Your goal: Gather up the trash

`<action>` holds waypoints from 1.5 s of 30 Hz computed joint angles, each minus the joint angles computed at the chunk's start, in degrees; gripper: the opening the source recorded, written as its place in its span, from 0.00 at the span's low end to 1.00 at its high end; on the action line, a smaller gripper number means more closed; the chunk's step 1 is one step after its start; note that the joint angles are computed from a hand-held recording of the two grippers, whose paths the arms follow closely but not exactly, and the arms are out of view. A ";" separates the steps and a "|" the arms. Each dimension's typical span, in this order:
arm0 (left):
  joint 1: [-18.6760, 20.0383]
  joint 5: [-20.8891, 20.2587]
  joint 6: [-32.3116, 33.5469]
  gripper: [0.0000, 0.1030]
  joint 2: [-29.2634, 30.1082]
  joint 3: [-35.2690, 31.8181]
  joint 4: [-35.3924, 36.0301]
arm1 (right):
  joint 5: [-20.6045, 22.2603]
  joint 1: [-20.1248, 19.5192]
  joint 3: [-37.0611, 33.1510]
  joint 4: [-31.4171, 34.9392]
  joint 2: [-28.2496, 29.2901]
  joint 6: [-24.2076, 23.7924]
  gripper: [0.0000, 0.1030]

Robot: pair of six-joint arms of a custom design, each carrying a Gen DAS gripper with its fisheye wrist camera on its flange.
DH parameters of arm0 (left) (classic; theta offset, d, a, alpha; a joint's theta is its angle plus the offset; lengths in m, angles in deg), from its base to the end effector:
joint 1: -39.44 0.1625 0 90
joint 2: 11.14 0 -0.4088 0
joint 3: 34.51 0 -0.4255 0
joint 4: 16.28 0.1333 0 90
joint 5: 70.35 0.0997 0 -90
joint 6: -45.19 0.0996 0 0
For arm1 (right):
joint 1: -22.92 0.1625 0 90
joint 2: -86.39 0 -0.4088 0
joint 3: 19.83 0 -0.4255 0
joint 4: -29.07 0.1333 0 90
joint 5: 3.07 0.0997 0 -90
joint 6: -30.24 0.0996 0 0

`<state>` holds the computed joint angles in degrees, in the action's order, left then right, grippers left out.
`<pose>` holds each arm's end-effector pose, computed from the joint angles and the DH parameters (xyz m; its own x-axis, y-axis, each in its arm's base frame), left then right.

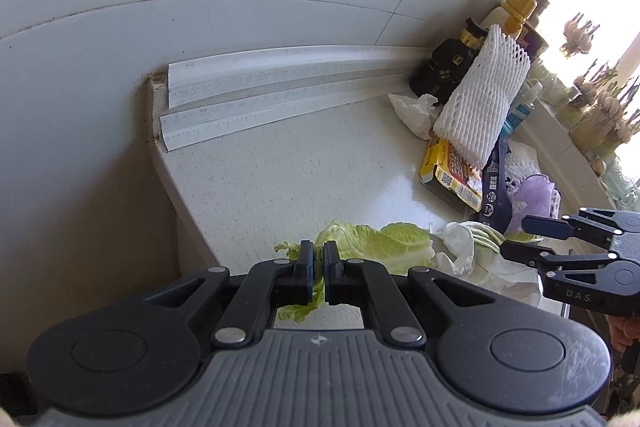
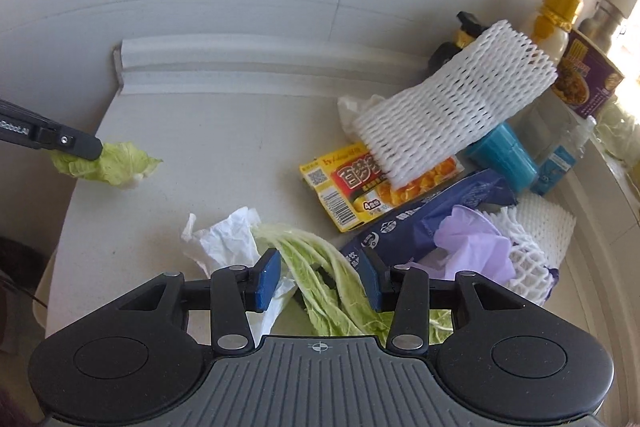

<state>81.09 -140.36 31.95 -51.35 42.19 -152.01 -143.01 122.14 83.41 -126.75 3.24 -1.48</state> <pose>-0.4624 -0.6353 0.0970 -0.8168 0.4978 -0.2917 0.5655 0.7910 -0.2336 0.1467 -0.5474 0.4489 -0.5563 0.0102 0.8309 -0.4753 0.8163 -0.3282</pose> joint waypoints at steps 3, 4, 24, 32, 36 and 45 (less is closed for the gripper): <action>-0.09 0.00 -0.23 0.04 0.22 -0.02 0.19 | 2.41 -1.22 -1.47 4.44 0.77 0.46 0.38; -0.11 -0.01 -0.39 0.04 0.33 -0.08 0.23 | 2.49 -1.45 -1.94 5.20 1.26 0.41 0.37; -1.25 -0.94 0.57 0.04 -1.38 0.12 -1.12 | 2.44 3.41 -0.65 -12.60 -3.65 3.51 0.01; -1.99 -0.83 0.39 0.04 -5.44 3.20 -2.29 | 2.77 9.50 -2.69 -18.17 -4.44 3.63 0.01; -2.19 0.51 -0.99 0.04 -8.05 5.13 -1.94 | 4.26 12.67 -4.22 -18.27 -3.50 4.47 0.01; -1.44 4.65 -5.66 0.04 -15.43 11.63 -1.53 | 12.07 15.66 -4.62 -14.52 -0.76 10.75 0.01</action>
